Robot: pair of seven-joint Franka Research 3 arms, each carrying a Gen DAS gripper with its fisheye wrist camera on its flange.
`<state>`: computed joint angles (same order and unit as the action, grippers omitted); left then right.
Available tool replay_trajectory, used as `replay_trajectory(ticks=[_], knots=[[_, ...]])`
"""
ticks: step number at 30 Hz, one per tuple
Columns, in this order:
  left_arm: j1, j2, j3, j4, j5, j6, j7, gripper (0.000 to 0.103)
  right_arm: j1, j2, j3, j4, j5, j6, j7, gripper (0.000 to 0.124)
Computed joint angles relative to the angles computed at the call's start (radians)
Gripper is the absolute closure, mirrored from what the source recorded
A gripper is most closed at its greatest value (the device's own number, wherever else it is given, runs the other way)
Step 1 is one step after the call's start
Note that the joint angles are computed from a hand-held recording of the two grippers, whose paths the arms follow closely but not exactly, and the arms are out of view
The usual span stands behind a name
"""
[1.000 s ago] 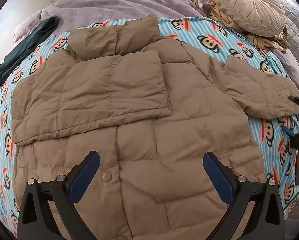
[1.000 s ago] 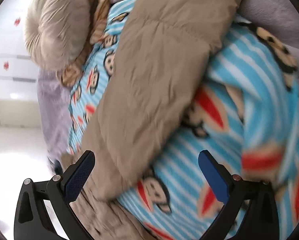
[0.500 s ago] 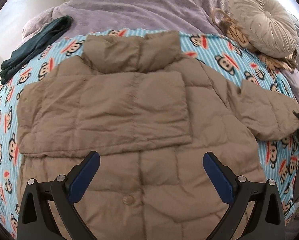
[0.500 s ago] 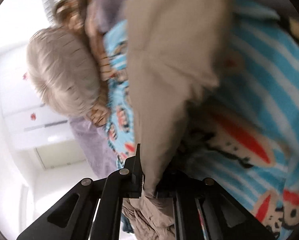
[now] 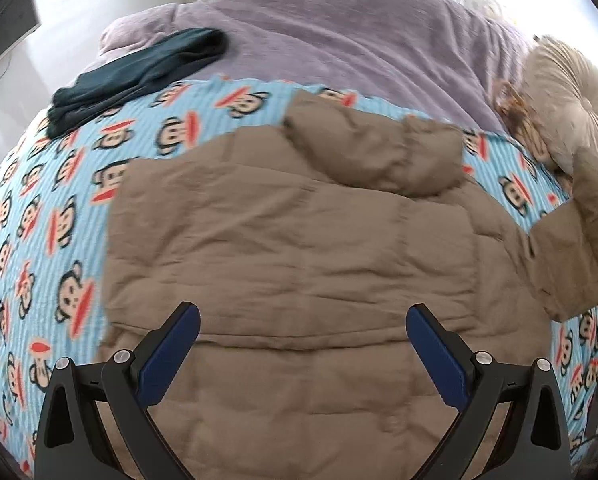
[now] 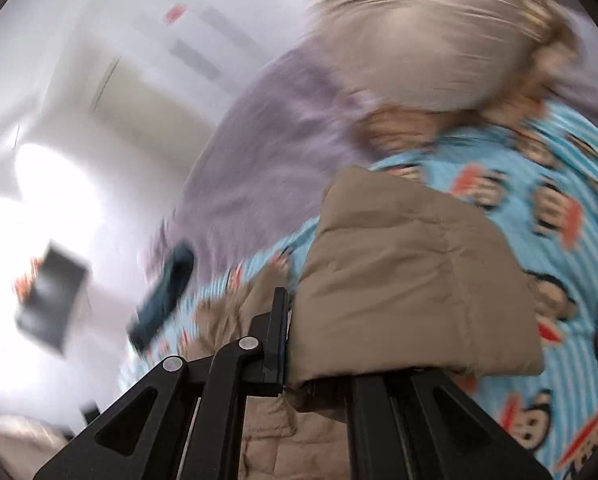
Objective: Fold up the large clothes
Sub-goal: 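Grasp the jacket sleeve with the right tool and fold it over the body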
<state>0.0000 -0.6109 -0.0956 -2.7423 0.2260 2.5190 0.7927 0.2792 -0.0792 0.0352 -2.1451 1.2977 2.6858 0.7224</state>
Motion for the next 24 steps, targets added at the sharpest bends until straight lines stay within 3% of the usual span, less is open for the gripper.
replay_trajectory(ticks=[3,6,11,14,17,18,20,22,24], knots=[[0.022,-0.039,0.029,-0.042,0.004,0.006,0.015,0.000,0.060,0.031,0.071,0.005,-0.153,0.067,0.054,0.116],[0.044,-0.056,0.045,-0.075,0.005,0.018,0.034,0.000,0.127,0.096,0.126,-0.001,-0.396,0.140,0.208,0.116],[0.071,-0.045,0.057,-0.103,0.008,0.065,0.061,0.000,0.188,0.227,0.126,0.002,-0.708,0.181,0.492,0.116],[0.070,-0.015,0.076,-0.108,-0.013,0.112,0.087,0.000,0.198,0.262,0.113,0.002,-0.797,0.173,0.623,0.116],[0.065,0.024,0.078,-0.098,-0.036,0.148,0.105,0.000,0.181,0.265,0.121,-0.009,-0.817,0.160,0.665,0.115],[0.064,0.037,0.075,-0.093,-0.041,0.157,0.109,0.000,0.174,0.263,0.124,-0.007,-0.820,0.150,0.669,0.110],[0.055,0.067,0.078,-0.079,-0.055,0.172,0.125,0.000,0.158,0.247,0.132,-0.009,-0.806,0.123,0.664,0.089],[0.052,0.085,0.078,-0.071,-0.069,0.185,0.133,0.000,0.137,0.220,0.148,-0.016,-0.743,0.110,0.624,0.051],[0.050,0.097,0.086,-0.069,-0.085,0.205,0.142,0.000,0.119,0.174,0.160,-0.049,-0.628,0.125,0.546,0.050]])
